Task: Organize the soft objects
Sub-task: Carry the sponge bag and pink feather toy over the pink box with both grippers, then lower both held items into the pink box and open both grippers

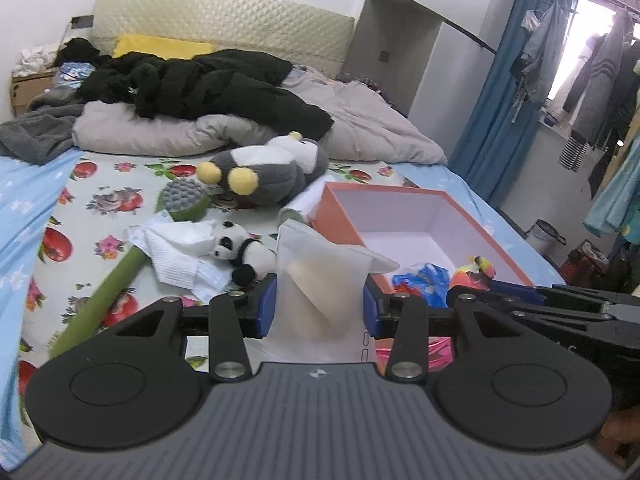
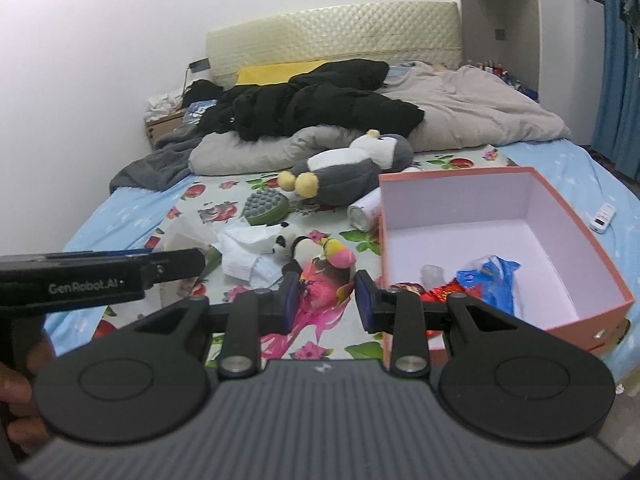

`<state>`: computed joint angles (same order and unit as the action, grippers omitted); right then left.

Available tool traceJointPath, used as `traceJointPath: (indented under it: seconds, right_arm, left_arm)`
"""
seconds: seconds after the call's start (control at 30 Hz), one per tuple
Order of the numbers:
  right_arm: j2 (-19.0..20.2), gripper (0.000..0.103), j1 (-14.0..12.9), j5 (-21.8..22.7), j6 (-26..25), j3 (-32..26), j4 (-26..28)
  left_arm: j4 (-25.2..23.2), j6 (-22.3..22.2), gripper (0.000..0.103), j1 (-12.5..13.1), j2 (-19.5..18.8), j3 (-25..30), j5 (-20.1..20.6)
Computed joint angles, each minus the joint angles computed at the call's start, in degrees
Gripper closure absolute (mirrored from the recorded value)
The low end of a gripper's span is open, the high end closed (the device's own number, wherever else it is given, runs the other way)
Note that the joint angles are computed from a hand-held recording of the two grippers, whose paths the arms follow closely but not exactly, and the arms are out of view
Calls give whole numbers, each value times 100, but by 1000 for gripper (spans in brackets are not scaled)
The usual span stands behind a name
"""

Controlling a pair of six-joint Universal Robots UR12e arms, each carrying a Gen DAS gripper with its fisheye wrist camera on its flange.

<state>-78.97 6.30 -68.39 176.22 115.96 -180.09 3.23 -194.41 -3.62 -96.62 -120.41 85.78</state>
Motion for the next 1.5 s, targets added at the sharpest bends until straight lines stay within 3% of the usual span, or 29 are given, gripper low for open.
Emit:
traceJointPath:
  seconds: [0.47, 1.03, 1.5]
  right_arm:
    - [-105, 70, -298, -325, 226, 166, -42]
    - [747, 69, -605, -439, 661, -508, -103]
    - [1370, 68, -772, -269, 530, -1114, 476]
  left_arm:
    - [-290, 54, 54, -194, -486, 532, -732]
    - [-1240, 315, 54, -316, -1668, 2012, -947]
    - [-1973, 374, 54, -448, -2523, 3112, -958]
